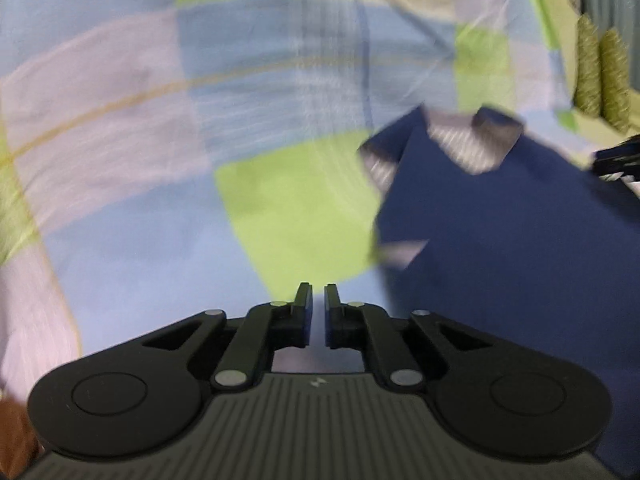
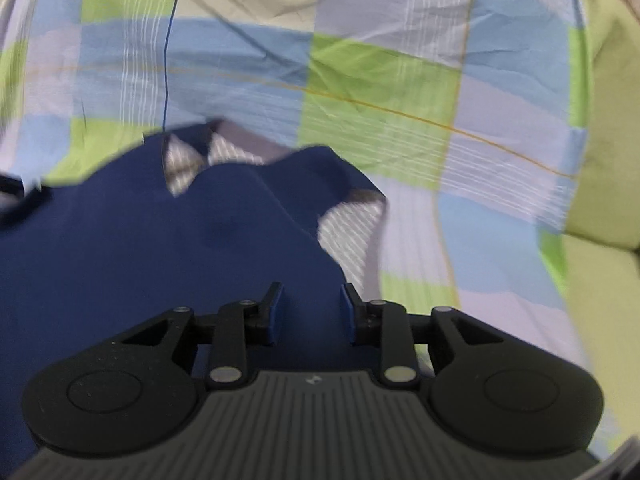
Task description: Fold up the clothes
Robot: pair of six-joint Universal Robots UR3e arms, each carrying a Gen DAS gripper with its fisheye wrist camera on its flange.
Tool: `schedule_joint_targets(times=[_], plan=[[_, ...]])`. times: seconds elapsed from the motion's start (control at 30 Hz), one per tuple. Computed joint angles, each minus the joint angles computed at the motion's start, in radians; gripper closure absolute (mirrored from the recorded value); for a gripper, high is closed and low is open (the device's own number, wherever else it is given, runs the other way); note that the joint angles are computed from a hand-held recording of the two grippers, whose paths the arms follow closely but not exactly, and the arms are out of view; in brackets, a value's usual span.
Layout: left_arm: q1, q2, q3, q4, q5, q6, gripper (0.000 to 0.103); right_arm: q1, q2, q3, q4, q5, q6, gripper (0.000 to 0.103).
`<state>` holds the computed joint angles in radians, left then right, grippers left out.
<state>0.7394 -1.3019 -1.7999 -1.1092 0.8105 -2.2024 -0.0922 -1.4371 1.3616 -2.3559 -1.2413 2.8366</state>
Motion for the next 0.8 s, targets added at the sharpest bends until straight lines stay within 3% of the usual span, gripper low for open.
schedule_joint_targets(times=[0.07, 0.2, 0.27, 0.3, 0.37, 0.43, 0.5, 0.63, 0.8], plan=[[-0.08, -0.07, 0.038, 0.101, 0.022, -0.051, 0.064, -0.022, 0.069, -0.076, 0.024, 0.067, 0.048, 0.076], [-0.254, -0.245, 0.096, 0.43, 0.173, -0.13, 0.064, -0.01, 0.19, -0.19, 0.01, 0.039, 0.076, 0.075], [-0.317, -0.342, 0.163, 0.484, 0.245, -0.143, 0.064, -0.006, 0.241, -0.239, -0.019, 0.014, 0.09, 0.075], [-0.34, -0.405, 0.225, 0.464, 0.263, -0.158, 0.064, -0.01, 0.258, -0.264, -0.005, 0.02, 0.094, 0.075], [-0.341, -0.474, 0.314, 0.385, 0.218, -0.189, 0.064, -0.027, 0.302, -0.337, 0.052, 0.051, 0.098, 0.075], [-0.31, -0.516, 0.389, 0.245, 0.08, -0.191, 0.064, -0.072, 0.335, -0.388, 0.109, 0.167, 0.108, 0.073], [-0.304, -0.551, 0.433, 0.181, 0.003, -0.197, 0.064, -0.096, 0.348, -0.395, 0.115, 0.244, 0.125, 0.065], [-0.349, -0.636, 0.513, 0.174, 0.029, -0.252, 0.065, -0.092, 0.369, -0.389, 0.098, 0.267, 0.144, 0.064], [-0.353, -0.731, 0.631, 0.097, -0.02, -0.347, 0.063, -0.091, 0.396, -0.389, 0.065, 0.281, 0.176, 0.063]])
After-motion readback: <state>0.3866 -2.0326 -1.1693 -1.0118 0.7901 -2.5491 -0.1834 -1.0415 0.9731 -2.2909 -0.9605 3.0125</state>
